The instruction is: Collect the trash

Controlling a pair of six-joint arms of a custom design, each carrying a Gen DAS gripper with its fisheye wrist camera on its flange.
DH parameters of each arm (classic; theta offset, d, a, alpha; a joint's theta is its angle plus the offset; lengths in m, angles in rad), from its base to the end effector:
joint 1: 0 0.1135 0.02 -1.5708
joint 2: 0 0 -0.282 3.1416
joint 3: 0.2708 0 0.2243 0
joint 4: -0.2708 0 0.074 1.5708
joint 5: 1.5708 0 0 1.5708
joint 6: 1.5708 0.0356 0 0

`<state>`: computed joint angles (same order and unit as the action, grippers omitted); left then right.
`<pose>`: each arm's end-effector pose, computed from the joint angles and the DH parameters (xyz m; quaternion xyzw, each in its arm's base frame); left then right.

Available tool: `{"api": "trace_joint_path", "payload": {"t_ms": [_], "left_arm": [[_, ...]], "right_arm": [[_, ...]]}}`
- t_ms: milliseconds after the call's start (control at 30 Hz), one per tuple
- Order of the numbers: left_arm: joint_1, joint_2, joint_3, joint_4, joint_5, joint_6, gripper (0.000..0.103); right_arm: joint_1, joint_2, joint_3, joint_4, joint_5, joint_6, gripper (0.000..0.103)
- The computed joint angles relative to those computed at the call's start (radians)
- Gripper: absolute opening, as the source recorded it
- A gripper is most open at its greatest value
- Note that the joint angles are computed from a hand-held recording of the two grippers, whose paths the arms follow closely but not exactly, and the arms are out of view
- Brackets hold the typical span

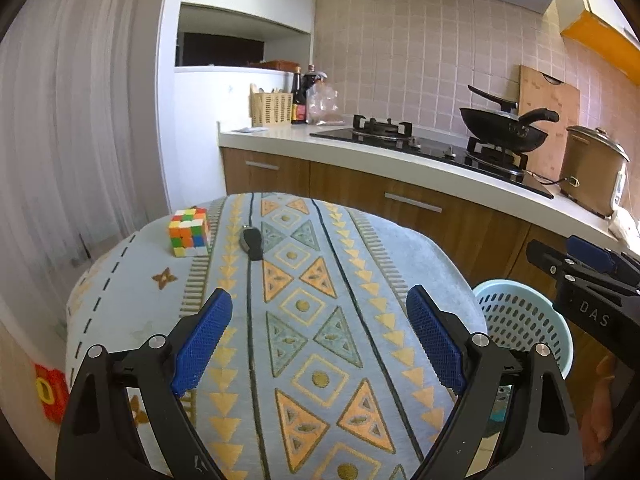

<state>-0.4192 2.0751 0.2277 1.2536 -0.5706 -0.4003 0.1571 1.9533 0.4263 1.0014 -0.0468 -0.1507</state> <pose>0.2281 -0.0806 0.0779 -0.1241 0.8486 0.0485 0.5121 0.2856 0.0469 0.1069 -0.1443 0.8543 0.0219 0.4989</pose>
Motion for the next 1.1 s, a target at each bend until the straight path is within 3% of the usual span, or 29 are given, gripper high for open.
{"api": "trace_joint_path", "payload": {"t_ms": [300, 1100], "left_arm": [[0.015, 0.01, -0.028, 0.055, 0.019, 0.007, 0.087], [-0.007, 0.016, -0.016, 0.026, 0.009, -0.029, 0.089]], "right_arm": [[0.006, 0.004, 0.008, -0.012, 0.005, -0.003, 0.061], [0.011, 0.015, 0.007, -0.002, 0.018, 0.002, 0.064]]}}
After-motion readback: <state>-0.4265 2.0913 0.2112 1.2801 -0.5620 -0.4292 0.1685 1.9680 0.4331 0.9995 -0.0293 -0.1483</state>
